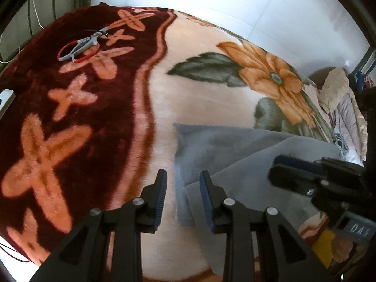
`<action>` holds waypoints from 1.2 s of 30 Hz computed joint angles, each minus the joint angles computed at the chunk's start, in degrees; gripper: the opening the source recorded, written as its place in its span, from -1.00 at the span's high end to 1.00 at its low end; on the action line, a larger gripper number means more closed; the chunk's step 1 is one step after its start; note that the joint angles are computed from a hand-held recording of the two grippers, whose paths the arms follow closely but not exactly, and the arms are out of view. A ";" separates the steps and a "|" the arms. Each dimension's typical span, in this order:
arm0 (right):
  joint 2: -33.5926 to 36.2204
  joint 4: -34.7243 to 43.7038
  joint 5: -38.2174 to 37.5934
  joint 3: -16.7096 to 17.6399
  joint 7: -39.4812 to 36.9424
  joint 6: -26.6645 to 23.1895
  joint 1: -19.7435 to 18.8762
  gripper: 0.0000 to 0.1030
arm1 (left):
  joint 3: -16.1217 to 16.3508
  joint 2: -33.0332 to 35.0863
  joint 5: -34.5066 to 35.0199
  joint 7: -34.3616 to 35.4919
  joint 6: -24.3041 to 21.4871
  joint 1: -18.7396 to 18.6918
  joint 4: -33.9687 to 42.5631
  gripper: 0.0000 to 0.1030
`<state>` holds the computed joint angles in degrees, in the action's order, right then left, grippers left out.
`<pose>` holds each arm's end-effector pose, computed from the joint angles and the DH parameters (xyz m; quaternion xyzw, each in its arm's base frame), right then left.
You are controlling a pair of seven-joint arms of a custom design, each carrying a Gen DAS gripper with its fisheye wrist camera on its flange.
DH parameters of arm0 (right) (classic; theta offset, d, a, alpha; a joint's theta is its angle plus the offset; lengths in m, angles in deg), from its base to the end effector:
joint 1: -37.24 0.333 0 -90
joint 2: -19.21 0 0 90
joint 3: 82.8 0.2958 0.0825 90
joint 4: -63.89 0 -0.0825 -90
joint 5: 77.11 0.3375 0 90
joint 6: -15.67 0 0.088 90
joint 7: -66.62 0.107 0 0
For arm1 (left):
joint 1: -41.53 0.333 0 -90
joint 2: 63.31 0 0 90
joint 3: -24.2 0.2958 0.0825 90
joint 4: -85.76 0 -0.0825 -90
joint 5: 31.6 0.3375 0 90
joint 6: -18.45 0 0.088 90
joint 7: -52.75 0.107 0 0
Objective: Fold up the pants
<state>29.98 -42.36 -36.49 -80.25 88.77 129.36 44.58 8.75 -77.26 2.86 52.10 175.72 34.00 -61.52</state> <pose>0.5478 0.1356 0.4303 -0.9148 0.2480 0.1142 0.2976 0.3874 -0.1897 0.3960 -0.8649 0.4223 -0.2221 0.1561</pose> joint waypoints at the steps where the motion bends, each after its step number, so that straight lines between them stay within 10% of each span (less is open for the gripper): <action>1: 0.39 0.72 -0.29 -0.38 0.29 -0.01 -0.35 0.58 | 0.03 0.24 0.05 -0.06 0.66 -0.01 0.11 0.43; 10: 7.38 9.64 -6.69 -3.88 5.29 4.92 -6.08 0.50 | 0.09 3.00 -1.20 1.19 4.33 -1.06 1.85 0.43; 28: 19.18 17.96 -19.24 -5.15 18.48 8.51 -12.40 0.38 | 0.92 7.90 -4.07 2.92 -5.39 -4.09 6.41 0.42; 36: 18.76 15.54 -13.87 -2.87 14.99 8.35 -15.12 -0.34 | 1.25 7.43 -3.62 0.57 -3.42 -4.00 5.08 0.33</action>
